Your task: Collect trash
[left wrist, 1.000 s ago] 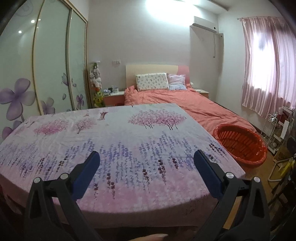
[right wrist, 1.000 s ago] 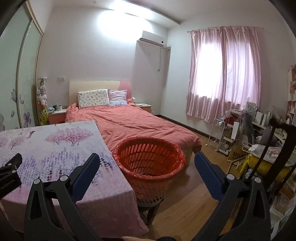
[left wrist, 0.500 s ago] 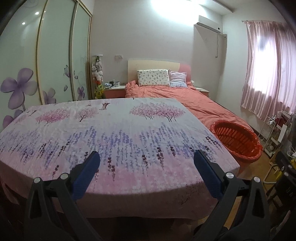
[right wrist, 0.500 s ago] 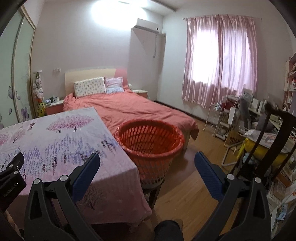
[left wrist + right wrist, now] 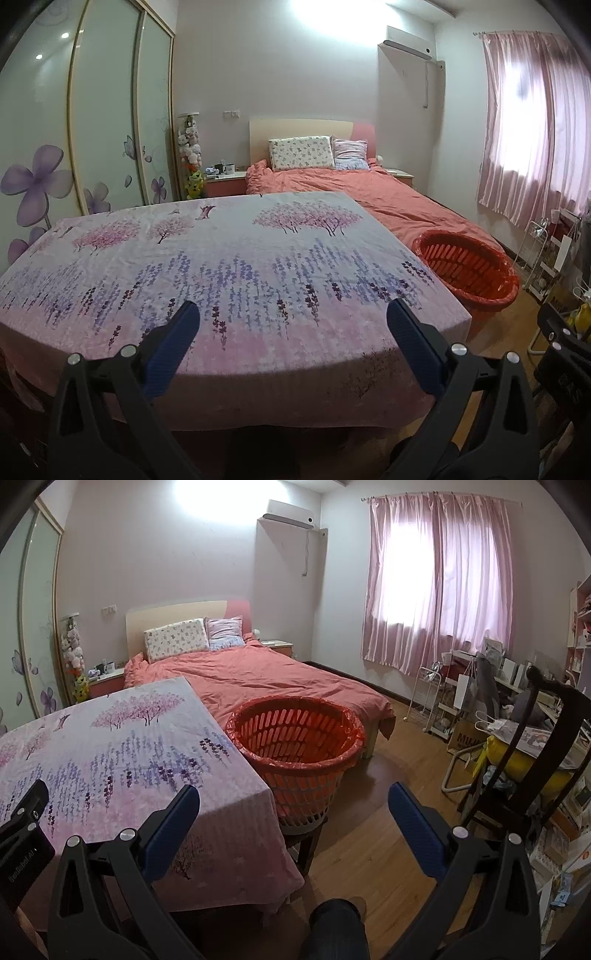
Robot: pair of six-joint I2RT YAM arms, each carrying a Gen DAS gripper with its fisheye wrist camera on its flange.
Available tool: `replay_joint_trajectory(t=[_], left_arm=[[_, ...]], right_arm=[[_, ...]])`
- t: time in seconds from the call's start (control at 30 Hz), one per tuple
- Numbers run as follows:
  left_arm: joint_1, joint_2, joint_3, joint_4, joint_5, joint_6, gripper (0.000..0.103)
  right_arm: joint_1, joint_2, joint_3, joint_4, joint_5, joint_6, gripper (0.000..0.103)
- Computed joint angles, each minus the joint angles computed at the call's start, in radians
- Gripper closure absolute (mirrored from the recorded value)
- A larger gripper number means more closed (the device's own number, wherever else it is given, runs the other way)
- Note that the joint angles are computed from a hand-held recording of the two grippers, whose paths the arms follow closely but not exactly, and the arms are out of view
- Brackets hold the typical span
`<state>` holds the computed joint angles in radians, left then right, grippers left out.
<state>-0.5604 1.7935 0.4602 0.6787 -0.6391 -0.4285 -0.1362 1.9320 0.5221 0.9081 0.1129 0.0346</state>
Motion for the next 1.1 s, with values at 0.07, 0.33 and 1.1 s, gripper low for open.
replay_joint_trajectory(t=[0.07,0.33,1.1], left_arm=[[-0.002,0.000,0.008,-0.019,0.006,-0.005,0.004],[-0.005,-0.019,0.016,-0.052,0.011,-0.024,0.004],[-0.022,-0.057,0.024,-0.054,0.028,-0.010,0.004]], right_arm=[[-0.004,0.000,0.001,-0.002,-0.006,0.002,0.002],[-0.012,-0.011,-0.001,-0.005,-0.021,0.006,0.002],[-0.032,-0.030,0.004,-0.026,-0.050,0.007,0.002]])
